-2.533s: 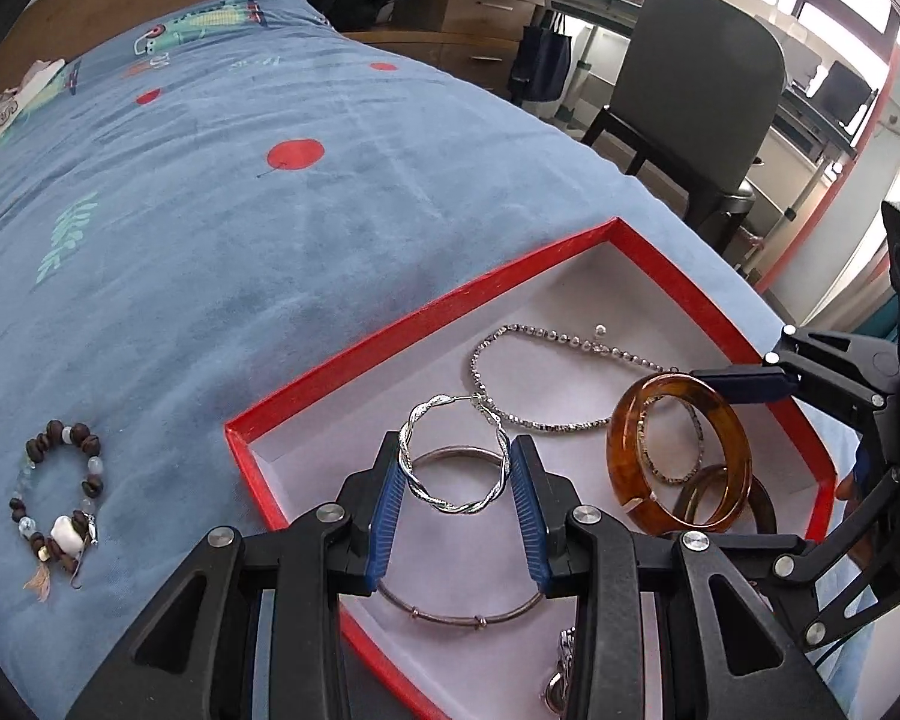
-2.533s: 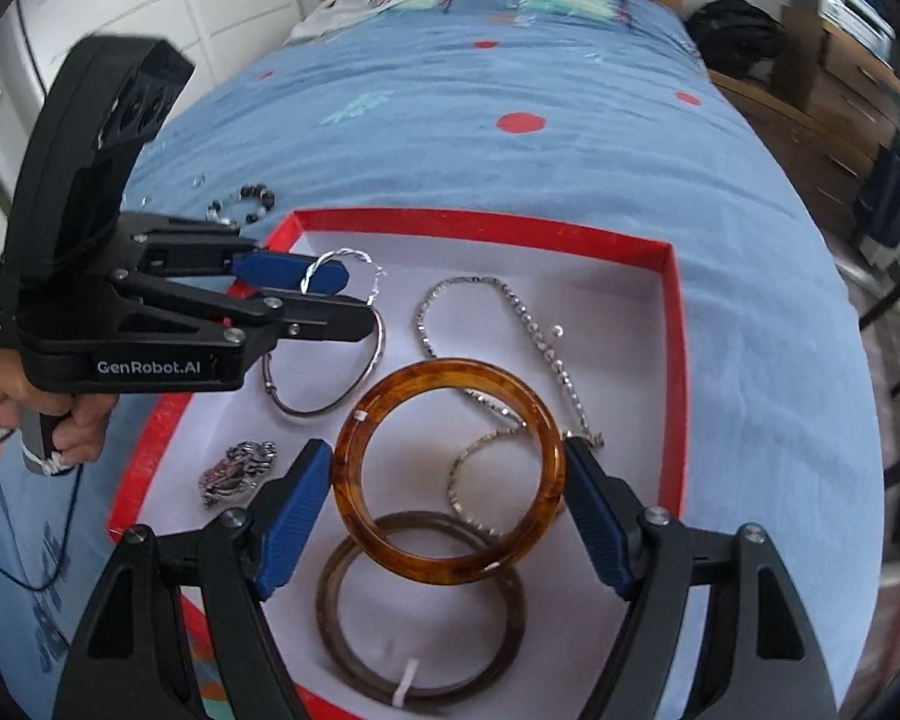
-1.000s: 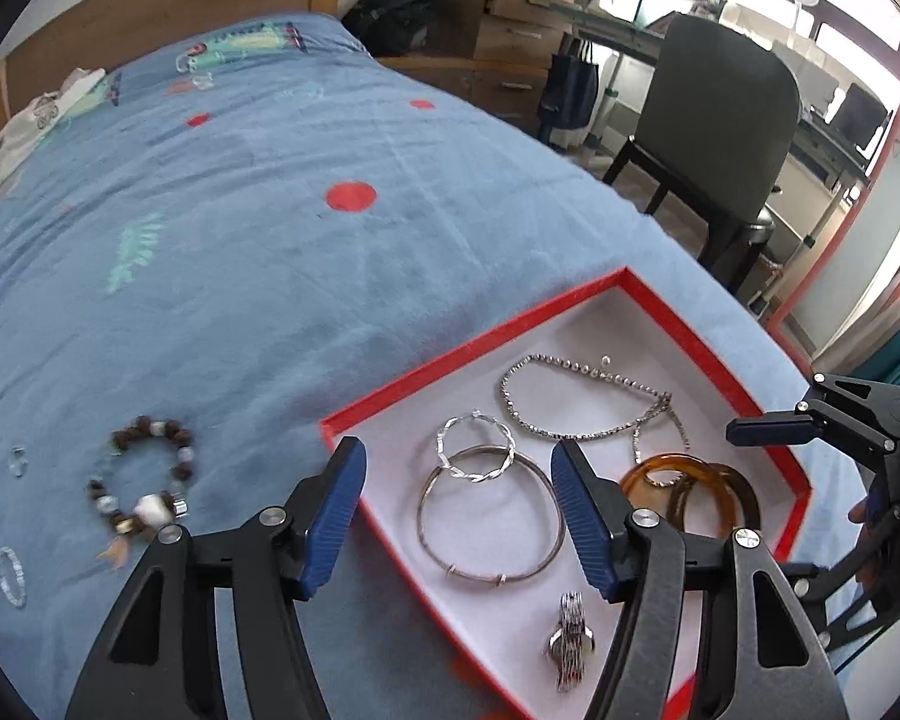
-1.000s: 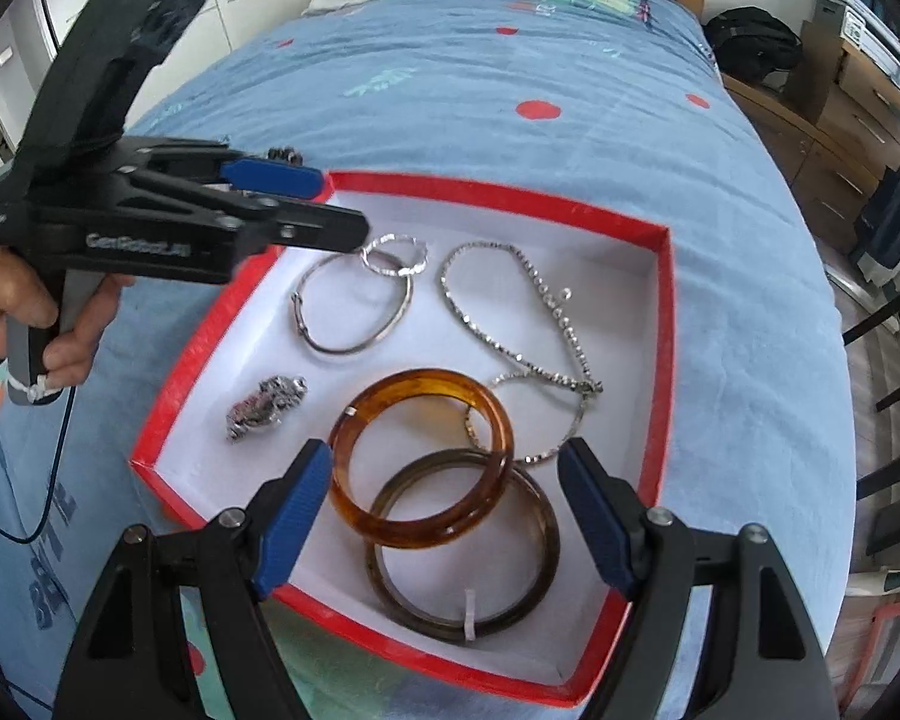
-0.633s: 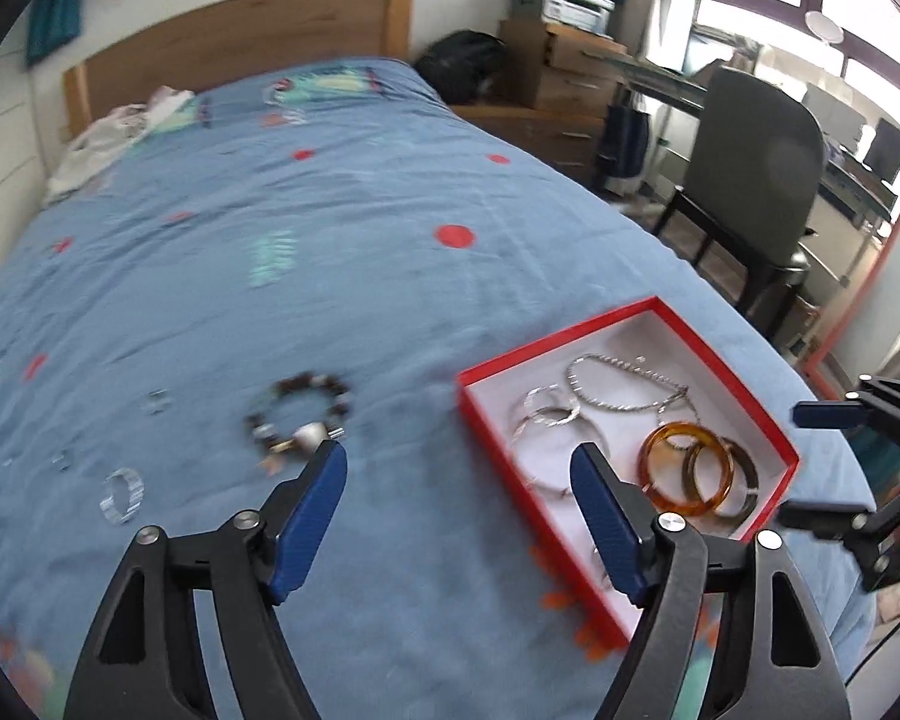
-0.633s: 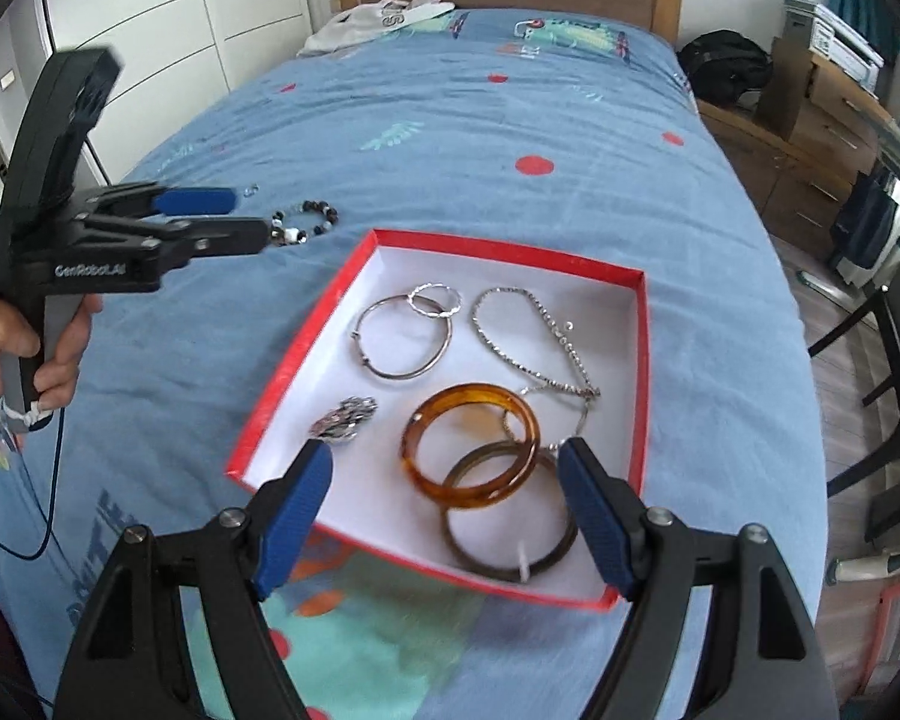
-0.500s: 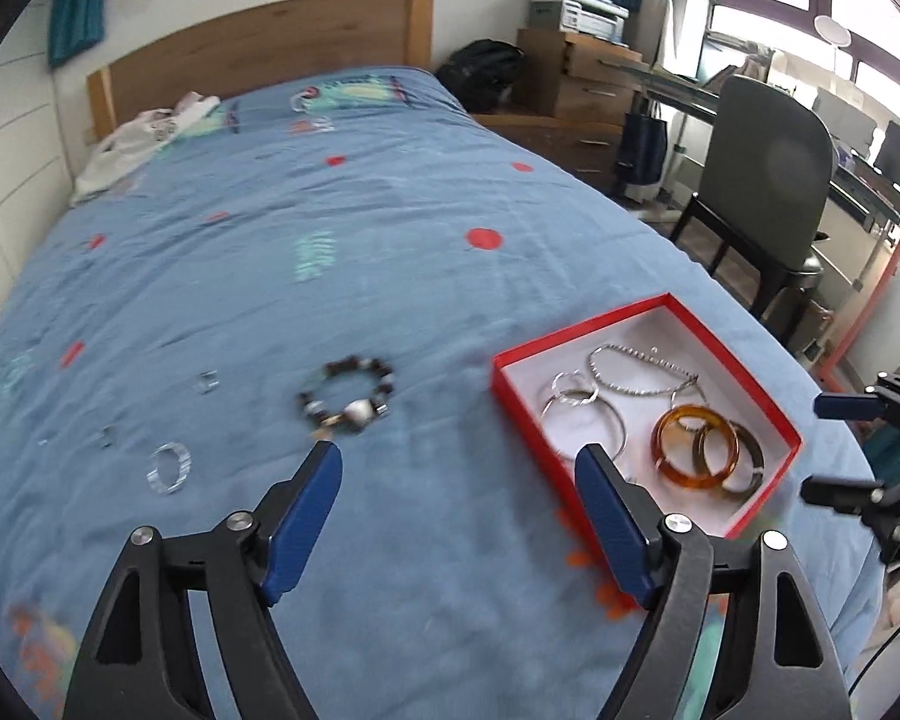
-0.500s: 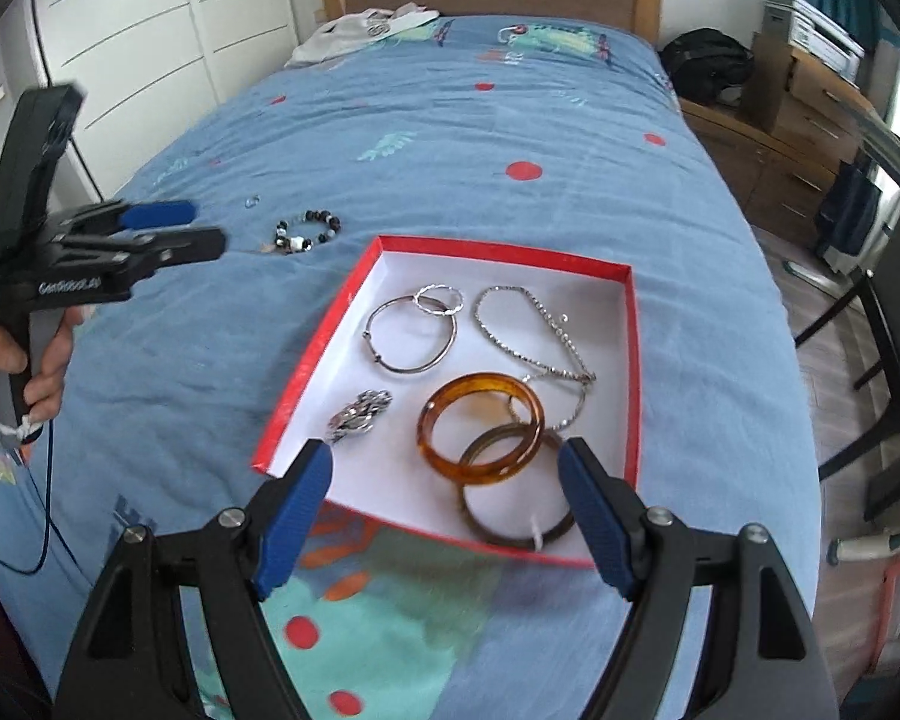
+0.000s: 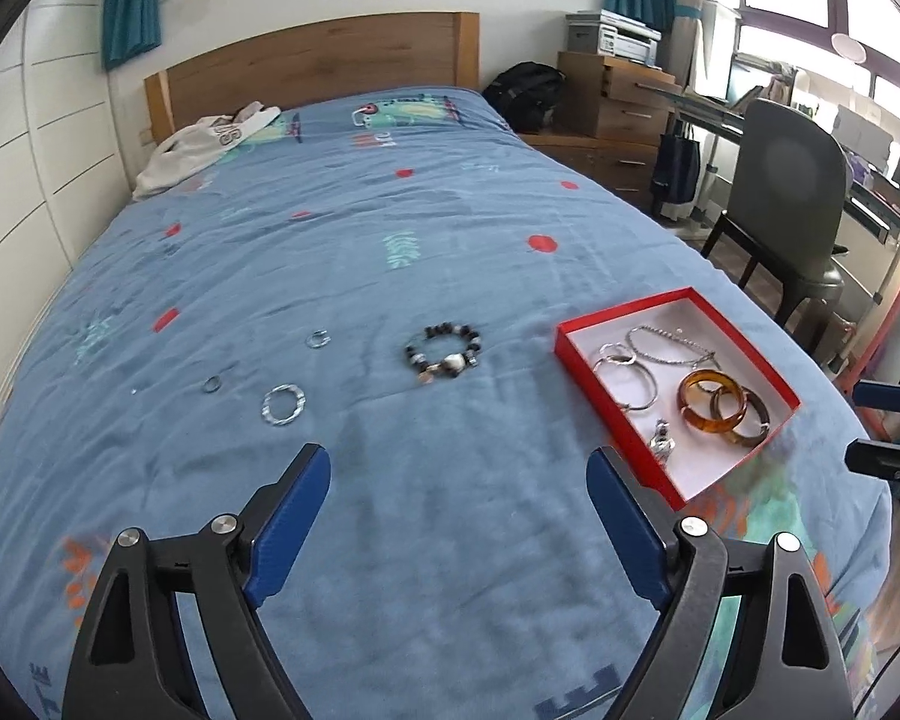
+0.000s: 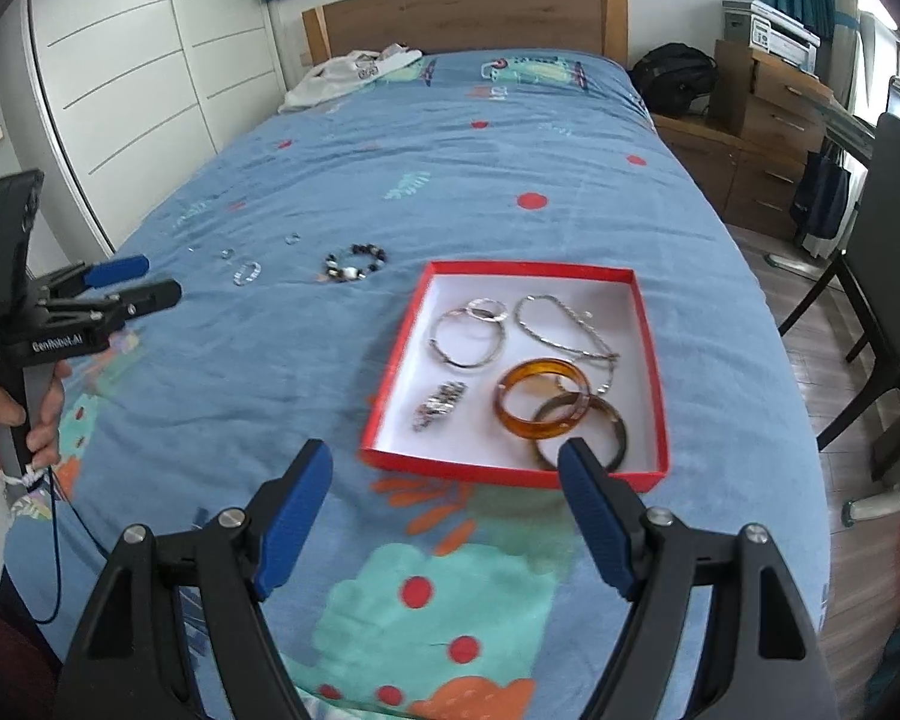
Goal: Organize jewelry
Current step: 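Withdraw both tools from the box toward the remaining jewelry on the bed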
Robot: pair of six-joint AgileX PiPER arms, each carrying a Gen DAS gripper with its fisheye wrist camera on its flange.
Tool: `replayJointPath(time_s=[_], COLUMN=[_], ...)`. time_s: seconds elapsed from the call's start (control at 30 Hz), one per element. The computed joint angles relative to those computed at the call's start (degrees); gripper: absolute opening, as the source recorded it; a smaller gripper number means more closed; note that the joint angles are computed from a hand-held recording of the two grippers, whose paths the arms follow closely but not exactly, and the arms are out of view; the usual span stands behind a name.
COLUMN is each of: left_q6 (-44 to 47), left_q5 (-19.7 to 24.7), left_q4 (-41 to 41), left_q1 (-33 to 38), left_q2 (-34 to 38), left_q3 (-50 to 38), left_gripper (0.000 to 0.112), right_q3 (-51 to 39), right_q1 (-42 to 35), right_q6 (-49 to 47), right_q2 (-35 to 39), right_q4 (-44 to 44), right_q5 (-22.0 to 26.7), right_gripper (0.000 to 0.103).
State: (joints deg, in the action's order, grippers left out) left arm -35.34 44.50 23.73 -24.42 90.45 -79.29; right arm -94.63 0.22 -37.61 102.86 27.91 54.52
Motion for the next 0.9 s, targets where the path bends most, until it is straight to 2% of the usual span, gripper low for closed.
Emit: replayJointPath(time_s=[0.17, 0.47, 0.57, 0.77, 0.9], left_q6=[1.9, 9.8, 10.4, 15.0, 17.0], left_q5=[-1.8, -7.3, -8.8, -12.3, -14.4], left_q4=[-1.7, -9.1, -9.4, -14.6, -16.3], left_q1=[4.0, 17.2, 19.9, 25.1, 26.5], left_q2=[-3.5, -7.9, -8.2, -4.0, 0.7], left_q3=[4.6, 13.0, 15.4, 15.5, 12.7], left_gripper=[0.086, 0.086, 0.086, 0.087, 0.088], right_q3=[-1.3, -8.7, -10.2, -16.4, -25.8], right_q1=[3.9, 8.7, 10.1, 13.6, 15.9], right_q6=[2.0, 5.7, 6.5, 9.2, 12.7], right_q2=[0.5, 7.8, 10.0, 16.2, 22.7], right_q4=[0.2, 0.2, -0.1, -0.5, -1.2], right_q5=[-1.5, -1.7, -2.2, -2.7, -0.9], right_gripper=[0.077, 0.077, 0.077, 0.077, 0.077])
